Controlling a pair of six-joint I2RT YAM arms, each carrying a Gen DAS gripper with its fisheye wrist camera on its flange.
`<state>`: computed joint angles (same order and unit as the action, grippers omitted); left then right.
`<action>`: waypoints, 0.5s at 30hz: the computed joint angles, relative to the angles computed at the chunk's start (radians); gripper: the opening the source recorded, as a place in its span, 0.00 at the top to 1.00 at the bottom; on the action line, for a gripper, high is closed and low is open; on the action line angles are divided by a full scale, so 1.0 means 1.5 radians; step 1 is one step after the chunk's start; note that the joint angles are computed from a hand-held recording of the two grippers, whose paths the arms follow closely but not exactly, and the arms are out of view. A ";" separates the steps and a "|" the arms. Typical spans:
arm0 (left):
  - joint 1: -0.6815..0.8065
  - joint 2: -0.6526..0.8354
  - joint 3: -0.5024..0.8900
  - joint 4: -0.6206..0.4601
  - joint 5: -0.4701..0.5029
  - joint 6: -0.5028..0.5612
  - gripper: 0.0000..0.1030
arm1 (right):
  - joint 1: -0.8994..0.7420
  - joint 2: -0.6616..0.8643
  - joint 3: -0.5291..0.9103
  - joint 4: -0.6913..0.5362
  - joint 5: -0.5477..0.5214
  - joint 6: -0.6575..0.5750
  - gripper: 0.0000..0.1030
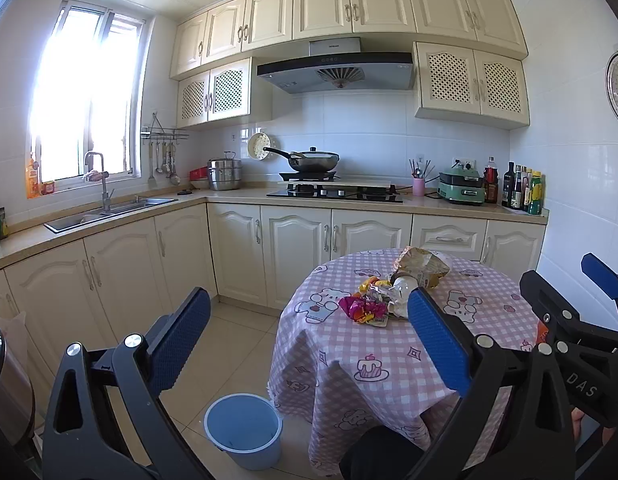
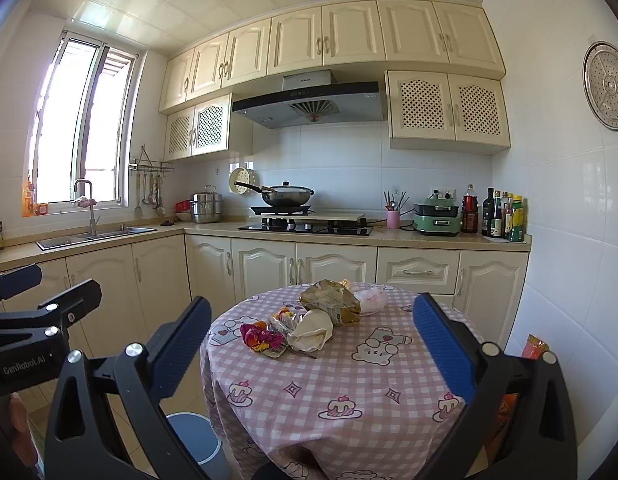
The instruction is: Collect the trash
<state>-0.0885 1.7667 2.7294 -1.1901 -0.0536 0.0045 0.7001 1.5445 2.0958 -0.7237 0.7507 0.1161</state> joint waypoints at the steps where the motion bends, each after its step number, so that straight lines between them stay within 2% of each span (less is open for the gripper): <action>1: -0.001 0.000 0.000 0.000 -0.001 0.000 0.07 | 0.000 0.000 0.001 -0.001 -0.001 0.000 0.04; 3: -0.003 -0.016 -0.030 0.017 -0.003 0.000 0.07 | 0.003 0.002 0.002 -0.002 0.001 0.001 0.04; 5: 0.001 -0.058 -0.128 0.070 0.000 -0.002 0.07 | 0.002 0.002 0.002 -0.002 0.000 0.000 0.04; 8: -0.001 -0.076 -0.165 0.089 -0.002 -0.003 0.07 | 0.002 0.002 0.001 -0.001 0.000 0.001 0.04; 11: 0.003 -0.048 -0.105 0.057 0.003 -0.002 0.07 | 0.003 0.002 0.000 0.000 0.000 0.002 0.04; 15: 0.002 -0.065 -0.143 0.075 0.001 -0.002 0.07 | 0.005 -0.001 -0.008 0.004 0.002 0.002 0.04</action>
